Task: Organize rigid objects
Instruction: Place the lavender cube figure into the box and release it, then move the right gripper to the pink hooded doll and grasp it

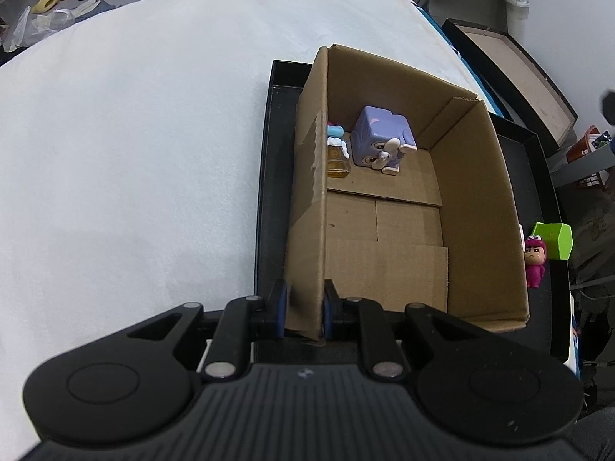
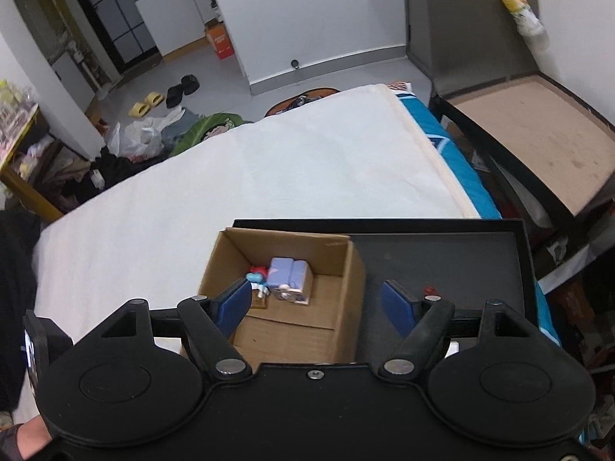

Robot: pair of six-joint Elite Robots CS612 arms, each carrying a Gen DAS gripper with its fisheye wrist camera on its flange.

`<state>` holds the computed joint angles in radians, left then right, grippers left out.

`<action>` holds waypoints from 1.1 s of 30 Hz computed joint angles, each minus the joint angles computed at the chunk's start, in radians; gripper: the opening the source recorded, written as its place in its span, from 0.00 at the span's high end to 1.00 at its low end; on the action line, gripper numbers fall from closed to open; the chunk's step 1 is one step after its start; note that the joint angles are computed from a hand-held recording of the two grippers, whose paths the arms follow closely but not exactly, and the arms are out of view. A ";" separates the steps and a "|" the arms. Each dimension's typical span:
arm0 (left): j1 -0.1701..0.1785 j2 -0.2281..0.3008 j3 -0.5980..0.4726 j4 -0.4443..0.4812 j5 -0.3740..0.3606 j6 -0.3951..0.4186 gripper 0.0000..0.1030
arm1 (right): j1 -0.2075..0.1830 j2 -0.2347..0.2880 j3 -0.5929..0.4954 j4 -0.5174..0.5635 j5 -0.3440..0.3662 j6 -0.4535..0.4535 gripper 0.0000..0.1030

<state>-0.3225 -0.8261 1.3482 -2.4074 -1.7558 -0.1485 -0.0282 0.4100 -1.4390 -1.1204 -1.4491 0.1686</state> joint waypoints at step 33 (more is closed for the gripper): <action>-0.028 -0.030 0.044 -0.046 0.093 0.140 0.89 | -0.128 0.129 -0.229 0.206 0.051 0.070 0.22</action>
